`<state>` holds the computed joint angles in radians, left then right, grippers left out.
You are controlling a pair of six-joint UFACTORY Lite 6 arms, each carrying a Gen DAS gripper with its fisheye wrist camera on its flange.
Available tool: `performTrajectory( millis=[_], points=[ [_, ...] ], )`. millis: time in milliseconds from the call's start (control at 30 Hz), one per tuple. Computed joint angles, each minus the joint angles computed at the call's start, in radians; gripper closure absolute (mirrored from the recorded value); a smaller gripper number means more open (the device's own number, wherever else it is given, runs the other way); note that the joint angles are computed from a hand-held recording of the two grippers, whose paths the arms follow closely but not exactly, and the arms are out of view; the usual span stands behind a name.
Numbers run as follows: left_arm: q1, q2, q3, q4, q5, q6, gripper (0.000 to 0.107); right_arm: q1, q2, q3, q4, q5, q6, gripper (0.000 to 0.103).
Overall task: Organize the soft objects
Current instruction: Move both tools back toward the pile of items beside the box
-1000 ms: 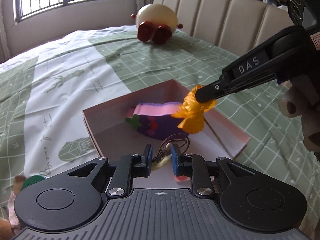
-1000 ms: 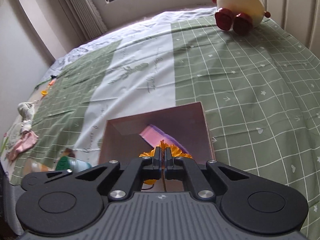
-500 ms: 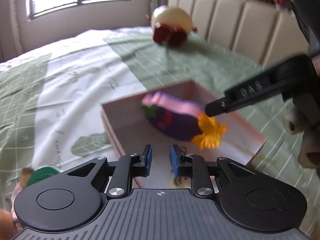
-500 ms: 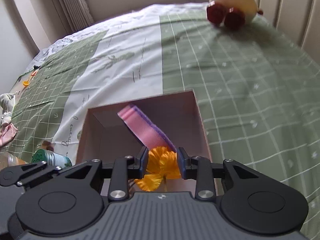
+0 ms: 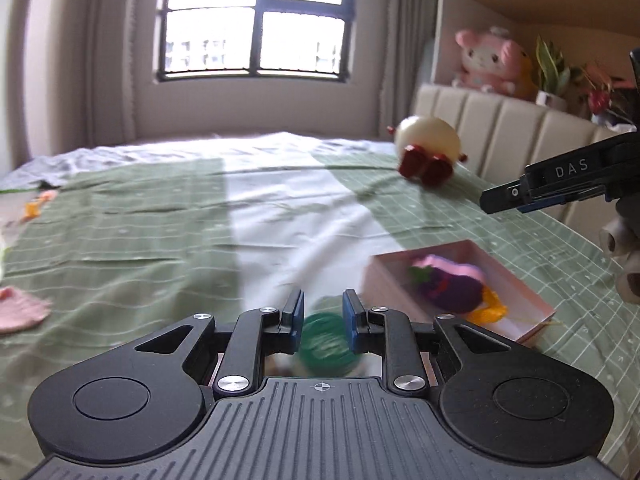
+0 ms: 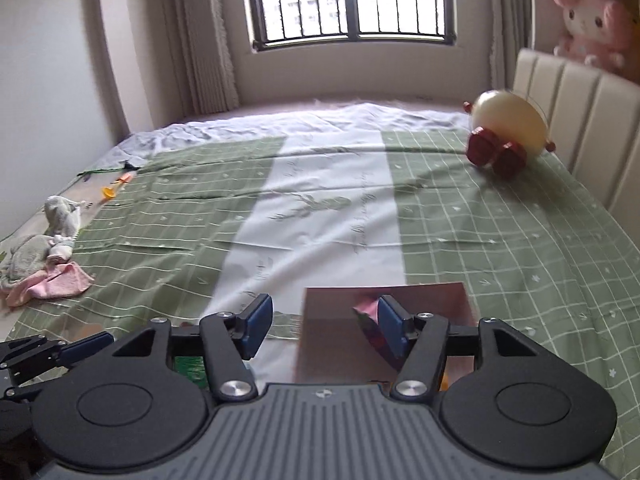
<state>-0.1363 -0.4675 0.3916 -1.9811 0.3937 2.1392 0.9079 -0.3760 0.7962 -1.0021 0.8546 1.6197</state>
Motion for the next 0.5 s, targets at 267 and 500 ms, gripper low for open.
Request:
performTrajectory(
  millis=[267, 500],
  points=[
    [0.688, 0.132, -0.048, 0.397, 0.451, -0.044, 0.083, 0.221, 0.260, 0.118, -0.140, 0.089, 0.259, 0.044],
    [1.024, 0.536, 0.122, 0.389, 0.560, 0.078, 0.083, 0.401, 0.300, -0.069, -0.242, 0.024, 0.604, 0.043]
  ],
)
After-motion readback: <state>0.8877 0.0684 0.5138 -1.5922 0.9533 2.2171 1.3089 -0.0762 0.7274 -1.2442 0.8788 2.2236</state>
